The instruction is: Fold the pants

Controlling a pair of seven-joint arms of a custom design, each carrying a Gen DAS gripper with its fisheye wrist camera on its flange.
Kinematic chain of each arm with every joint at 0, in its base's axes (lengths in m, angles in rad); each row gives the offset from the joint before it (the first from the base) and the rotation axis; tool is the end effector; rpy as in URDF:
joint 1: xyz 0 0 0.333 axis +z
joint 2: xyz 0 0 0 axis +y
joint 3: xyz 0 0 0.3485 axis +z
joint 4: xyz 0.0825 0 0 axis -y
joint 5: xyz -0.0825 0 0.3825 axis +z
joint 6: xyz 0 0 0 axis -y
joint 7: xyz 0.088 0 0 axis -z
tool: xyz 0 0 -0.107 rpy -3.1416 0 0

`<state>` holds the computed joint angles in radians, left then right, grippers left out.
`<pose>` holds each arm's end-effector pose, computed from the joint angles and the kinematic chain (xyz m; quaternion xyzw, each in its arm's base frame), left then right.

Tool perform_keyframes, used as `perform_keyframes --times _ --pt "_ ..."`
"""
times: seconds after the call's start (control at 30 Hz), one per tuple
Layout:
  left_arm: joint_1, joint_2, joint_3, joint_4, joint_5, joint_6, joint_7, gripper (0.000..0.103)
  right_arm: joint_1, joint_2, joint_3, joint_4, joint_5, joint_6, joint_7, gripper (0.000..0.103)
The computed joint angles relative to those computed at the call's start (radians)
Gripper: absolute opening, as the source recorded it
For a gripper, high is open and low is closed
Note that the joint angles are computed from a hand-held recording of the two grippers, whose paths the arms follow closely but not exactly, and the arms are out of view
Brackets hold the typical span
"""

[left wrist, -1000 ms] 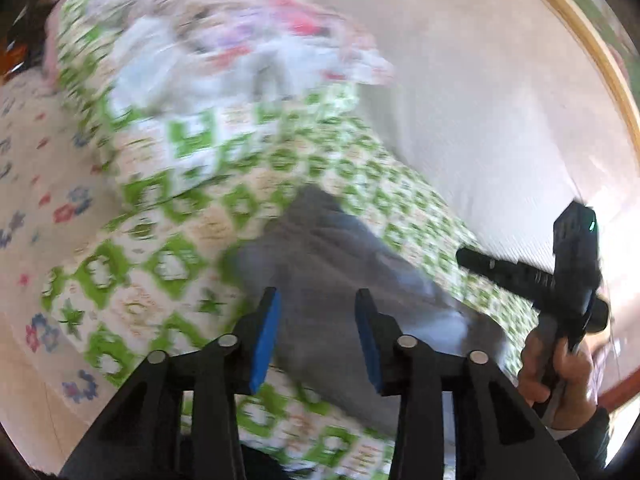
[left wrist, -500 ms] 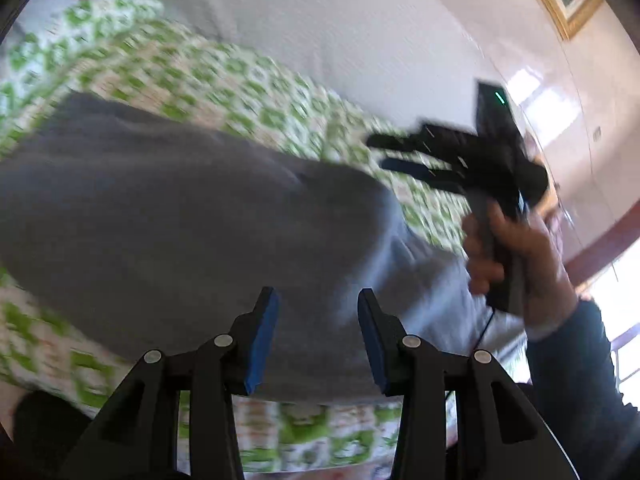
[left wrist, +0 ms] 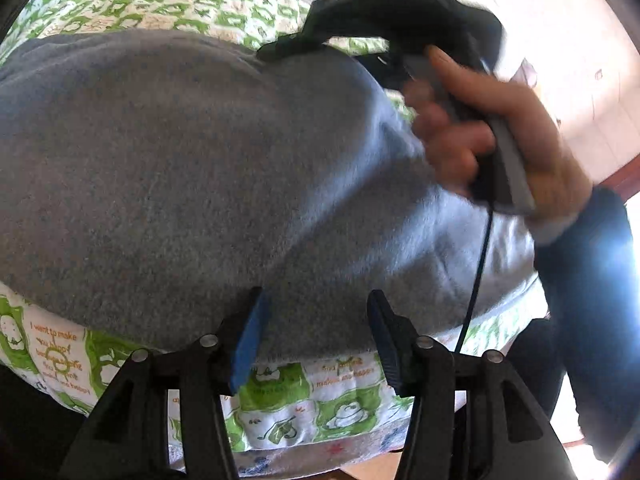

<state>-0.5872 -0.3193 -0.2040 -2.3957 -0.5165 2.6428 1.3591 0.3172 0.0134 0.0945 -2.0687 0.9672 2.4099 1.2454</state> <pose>0.3375 -0.3339 0.5281 0.6004 -0.7366 0.3043 0.0658 0.5298 0.2365 0.4945 -0.6807 0.6194 0.1703 0.3520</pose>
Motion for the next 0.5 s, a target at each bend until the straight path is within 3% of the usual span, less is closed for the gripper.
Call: perform_keyframes --times 0.1,0.2,0.23,0.3,0.33,0.37,0.47,0.5 --pt "-0.007 0.007 0.0 -0.001 -0.003 -0.005 0.01 0.052 0.02 0.026 0.014 0.03 -0.138 0.077 0.091 0.007" --pt "-0.003 0.019 -0.005 0.003 0.001 -0.003 0.01 0.052 0.027 0.005 0.017 0.008 -0.135 0.203 0.118 0.006" --pt "0.001 0.024 -0.01 0.01 0.009 -0.014 0.001 0.052 0.032 0.007 0.018 0.001 -0.188 0.225 0.164 0.006" --pt "0.01 0.029 -0.022 0.021 0.039 -0.03 -0.01 0.052 0.031 0.047 0.015 0.038 -0.287 0.118 0.235 0.01" --pt "0.01 0.025 -0.025 0.023 0.047 -0.038 -0.01 0.052 0.029 0.045 0.013 0.034 -0.295 0.096 0.256 0.011" --pt "0.008 0.027 -0.023 0.025 0.045 -0.04 -0.006 0.052 0.027 0.023 0.015 0.01 -0.265 0.127 0.252 0.013" --pt "0.006 0.011 -0.013 0.018 0.024 -0.057 0.0 0.052 0.026 -0.092 0.012 -0.088 -0.183 0.185 0.208 0.031" --pt "0.011 0.007 -0.017 0.023 0.035 -0.068 -0.01 0.052 0.025 -0.144 0.015 -0.131 -0.236 0.215 0.242 0.047"
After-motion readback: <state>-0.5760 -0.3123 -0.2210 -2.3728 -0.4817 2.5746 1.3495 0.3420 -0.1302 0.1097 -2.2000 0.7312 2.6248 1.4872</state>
